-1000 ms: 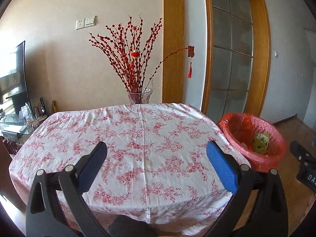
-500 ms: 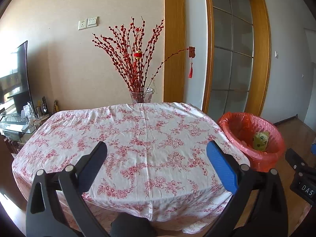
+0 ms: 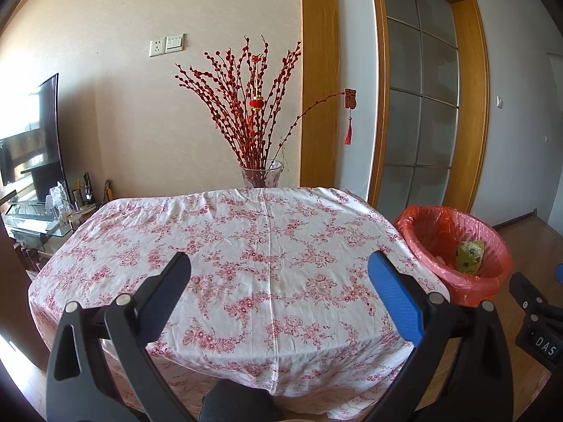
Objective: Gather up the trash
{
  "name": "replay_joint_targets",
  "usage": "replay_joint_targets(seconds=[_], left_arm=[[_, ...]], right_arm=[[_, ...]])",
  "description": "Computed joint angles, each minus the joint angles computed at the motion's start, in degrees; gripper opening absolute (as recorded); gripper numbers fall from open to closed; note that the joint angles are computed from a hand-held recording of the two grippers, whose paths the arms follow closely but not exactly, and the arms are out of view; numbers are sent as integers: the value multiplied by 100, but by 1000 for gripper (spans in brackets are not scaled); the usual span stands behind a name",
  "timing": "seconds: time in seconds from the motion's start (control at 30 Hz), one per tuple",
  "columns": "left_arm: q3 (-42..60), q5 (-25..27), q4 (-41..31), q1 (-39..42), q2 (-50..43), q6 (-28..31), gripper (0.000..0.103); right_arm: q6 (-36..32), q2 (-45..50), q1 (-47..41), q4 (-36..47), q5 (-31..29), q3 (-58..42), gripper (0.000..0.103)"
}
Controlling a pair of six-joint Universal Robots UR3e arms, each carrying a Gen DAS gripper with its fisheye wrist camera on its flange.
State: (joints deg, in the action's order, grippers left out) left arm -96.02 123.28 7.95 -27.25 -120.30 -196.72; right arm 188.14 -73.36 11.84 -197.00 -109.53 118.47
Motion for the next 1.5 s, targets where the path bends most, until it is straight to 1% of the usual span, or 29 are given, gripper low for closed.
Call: replay_joint_targets(seconds=[0.83,1.5], left_arm=[[-53,-120,-44,57,26,-59,99],[-42,-110,-42,43,3,-67,99]], right_arm=[[12,-18,22,81,-49,-63,101],[41,1,13,74,-70,-55,101]])
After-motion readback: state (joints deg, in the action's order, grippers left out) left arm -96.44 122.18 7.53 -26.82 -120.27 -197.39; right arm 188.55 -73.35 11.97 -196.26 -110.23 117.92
